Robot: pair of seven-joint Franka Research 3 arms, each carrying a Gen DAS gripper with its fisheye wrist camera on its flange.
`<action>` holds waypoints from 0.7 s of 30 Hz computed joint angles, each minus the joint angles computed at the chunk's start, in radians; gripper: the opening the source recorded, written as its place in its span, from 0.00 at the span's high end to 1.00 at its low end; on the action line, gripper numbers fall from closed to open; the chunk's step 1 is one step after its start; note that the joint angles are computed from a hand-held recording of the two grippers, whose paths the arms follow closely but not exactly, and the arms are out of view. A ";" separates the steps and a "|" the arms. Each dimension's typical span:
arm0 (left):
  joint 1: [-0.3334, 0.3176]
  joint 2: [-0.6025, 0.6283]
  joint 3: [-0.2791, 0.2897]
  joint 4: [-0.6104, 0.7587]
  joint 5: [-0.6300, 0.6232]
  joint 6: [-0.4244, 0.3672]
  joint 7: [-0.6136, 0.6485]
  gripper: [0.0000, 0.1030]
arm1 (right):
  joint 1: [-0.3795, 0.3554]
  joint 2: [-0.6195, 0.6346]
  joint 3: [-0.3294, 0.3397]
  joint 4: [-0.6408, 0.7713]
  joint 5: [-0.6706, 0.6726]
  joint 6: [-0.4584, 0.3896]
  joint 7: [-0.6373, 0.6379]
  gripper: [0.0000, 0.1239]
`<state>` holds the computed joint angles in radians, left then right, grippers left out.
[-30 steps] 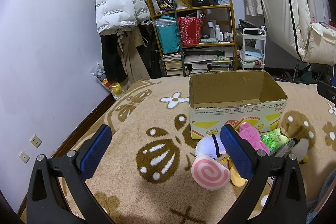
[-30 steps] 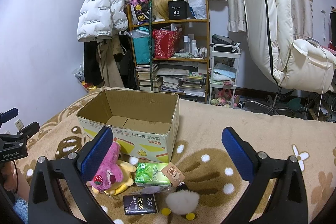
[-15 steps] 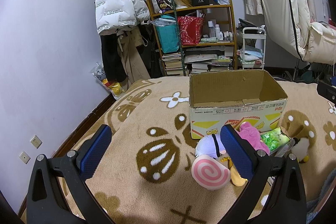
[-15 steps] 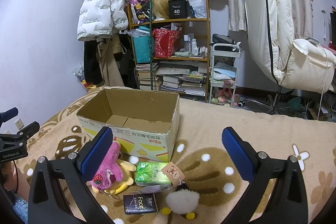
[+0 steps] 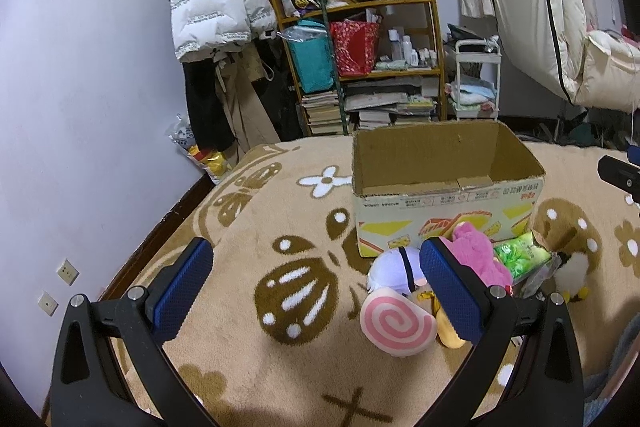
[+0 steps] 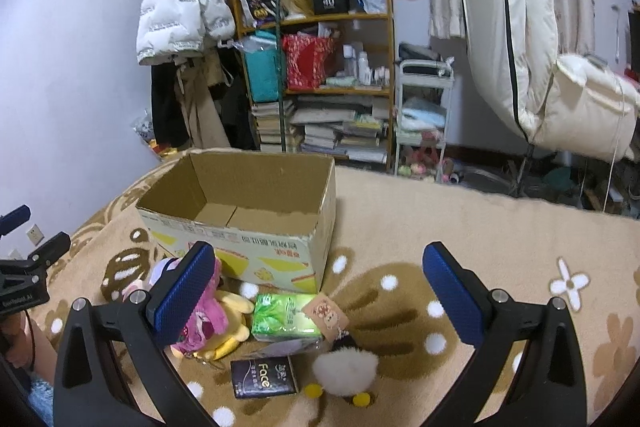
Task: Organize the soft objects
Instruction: 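Grasp the pink swirl cushion with the left tool while the right tool grasps the white fluffy penguin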
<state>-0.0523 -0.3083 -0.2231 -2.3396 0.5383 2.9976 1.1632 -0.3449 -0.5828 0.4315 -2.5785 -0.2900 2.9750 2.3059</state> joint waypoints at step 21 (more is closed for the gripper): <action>-0.141 0.182 0.035 0.148 -0.227 -0.241 0.326 0.01 | 0.345 0.165 -0.366 0.085 0.355 -0.323 -0.170 0.17</action>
<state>-0.1936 -0.1263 -0.1879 -2.1915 0.3109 2.7562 1.4896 -0.0001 -0.4181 0.0658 -2.4939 0.0654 2.6524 2.1364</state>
